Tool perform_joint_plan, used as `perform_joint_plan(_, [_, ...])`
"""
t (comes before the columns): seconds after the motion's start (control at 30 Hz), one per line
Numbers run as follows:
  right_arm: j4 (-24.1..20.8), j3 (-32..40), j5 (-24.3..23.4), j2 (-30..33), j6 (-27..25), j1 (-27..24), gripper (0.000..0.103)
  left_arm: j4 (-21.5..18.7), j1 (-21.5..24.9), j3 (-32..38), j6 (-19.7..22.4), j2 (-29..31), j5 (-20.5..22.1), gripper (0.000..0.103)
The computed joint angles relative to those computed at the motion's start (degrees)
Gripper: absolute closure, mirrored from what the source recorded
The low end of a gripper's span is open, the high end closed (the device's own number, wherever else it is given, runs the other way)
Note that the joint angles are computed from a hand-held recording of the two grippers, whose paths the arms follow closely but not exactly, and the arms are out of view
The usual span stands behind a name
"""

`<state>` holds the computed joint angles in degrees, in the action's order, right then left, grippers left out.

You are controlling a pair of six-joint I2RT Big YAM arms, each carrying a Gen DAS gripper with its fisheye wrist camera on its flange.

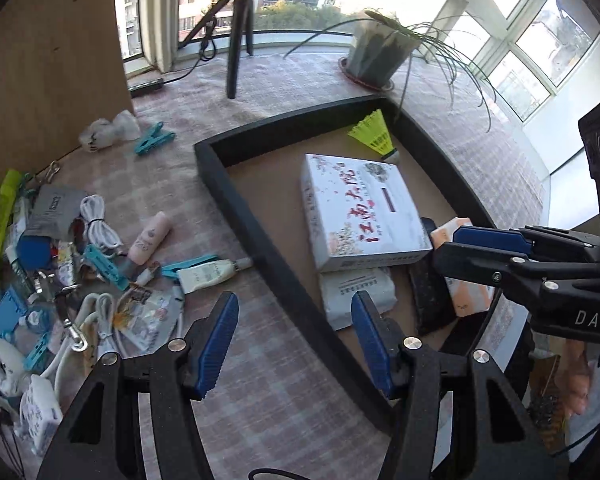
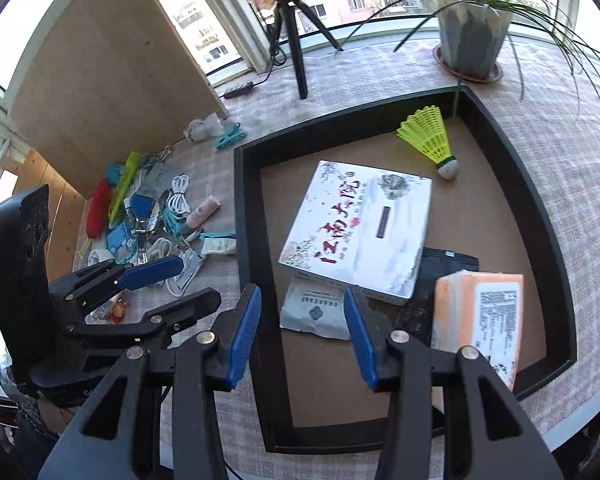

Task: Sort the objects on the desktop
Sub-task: 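Move the left gripper over the polka-dot Vinda pack while the right gripper approaches the white cream tube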

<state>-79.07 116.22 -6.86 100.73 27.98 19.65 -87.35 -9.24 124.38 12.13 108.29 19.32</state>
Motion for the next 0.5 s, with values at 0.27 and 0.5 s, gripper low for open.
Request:
perform_joint_plan(0.27, [-6.5, 15.1, -3.1, 11.8, -4.8, 4.7, 0.059, 3.3, 11.6, -6.9, -0.5, -3.5, -5.3, 0.045])
perform_joint_plan(0.5, [-13.1, 27.9, -7.2, 21.5, -5.2, 6.6, 0.059, 2.6, 20.2, -9.0, -5.0, -3.9, -4.0, 0.038])
